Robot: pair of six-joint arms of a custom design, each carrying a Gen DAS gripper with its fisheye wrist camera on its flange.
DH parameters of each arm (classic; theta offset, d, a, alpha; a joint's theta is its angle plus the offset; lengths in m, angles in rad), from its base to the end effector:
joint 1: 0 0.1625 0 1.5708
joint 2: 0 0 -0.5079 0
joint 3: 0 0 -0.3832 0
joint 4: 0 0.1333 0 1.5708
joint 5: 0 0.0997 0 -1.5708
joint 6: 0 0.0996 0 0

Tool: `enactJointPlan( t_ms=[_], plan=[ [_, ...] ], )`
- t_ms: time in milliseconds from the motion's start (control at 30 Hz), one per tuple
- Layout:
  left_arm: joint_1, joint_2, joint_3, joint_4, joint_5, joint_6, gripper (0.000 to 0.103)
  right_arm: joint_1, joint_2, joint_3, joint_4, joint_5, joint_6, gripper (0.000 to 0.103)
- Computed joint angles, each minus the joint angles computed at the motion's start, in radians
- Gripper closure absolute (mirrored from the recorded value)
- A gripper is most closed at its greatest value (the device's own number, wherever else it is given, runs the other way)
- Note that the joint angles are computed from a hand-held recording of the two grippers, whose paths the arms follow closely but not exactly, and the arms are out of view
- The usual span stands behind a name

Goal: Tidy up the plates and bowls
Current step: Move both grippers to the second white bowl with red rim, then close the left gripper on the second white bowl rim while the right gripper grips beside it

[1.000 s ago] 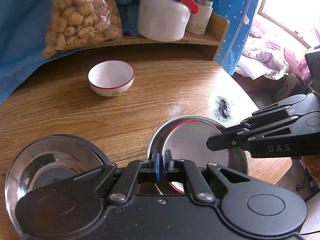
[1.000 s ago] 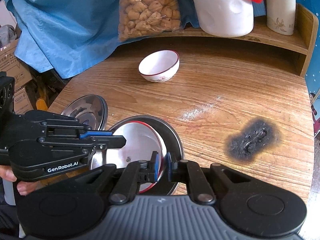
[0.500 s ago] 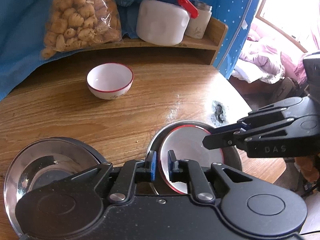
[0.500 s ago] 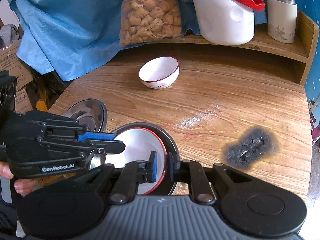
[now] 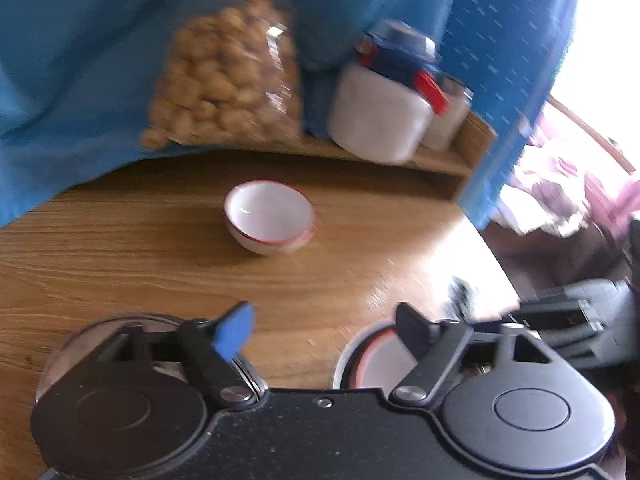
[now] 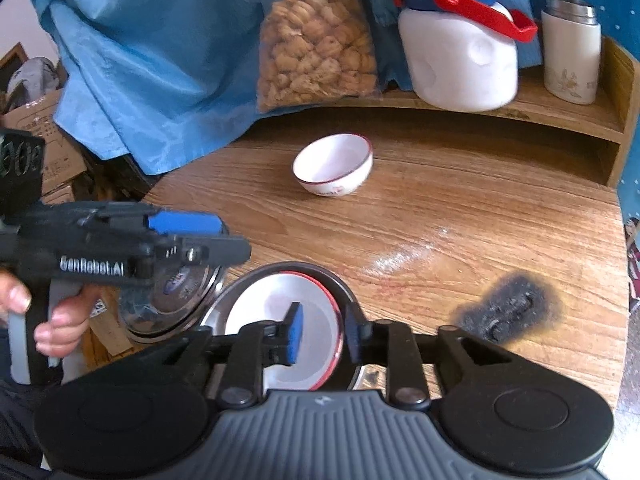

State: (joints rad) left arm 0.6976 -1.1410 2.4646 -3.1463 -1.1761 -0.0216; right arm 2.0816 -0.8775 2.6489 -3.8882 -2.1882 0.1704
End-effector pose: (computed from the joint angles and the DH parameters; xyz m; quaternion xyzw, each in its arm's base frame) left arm -0.2154 -0.4044 0.1885 0.3794 0.8961 -0.1952 0.1221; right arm 0.2496 -0.2907 0.1600 0.0747 -0.9181 0.3399 0.1900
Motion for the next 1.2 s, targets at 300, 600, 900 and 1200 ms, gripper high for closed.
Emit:
enactJointPlan(
  t_ms=[300,600,900,1200],
  plan=[
    [0.047,0.043,-0.048,-0.076,0.066,-0.064,0.001,-0.011,0.05,-0.009,-0.153,-0.036,-0.077,0.038],
    [0.102,0.142,-0.135,-0.127,0.143,-0.083,0.001,-0.121,0.099,-0.108,-0.277,-0.013,-0.145,0.009],
    [0.136,0.211,-0.196,-0.124,0.223,-0.082,0.001,-0.163,0.118,-0.237,-0.187,-0.045,-0.235,0.0],
    [0.164,0.218,-0.228,-0.072,0.191,-0.074,0.001,-0.229,0.127,-0.215,-0.236,0.054,-0.209,0.001]
  ],
)
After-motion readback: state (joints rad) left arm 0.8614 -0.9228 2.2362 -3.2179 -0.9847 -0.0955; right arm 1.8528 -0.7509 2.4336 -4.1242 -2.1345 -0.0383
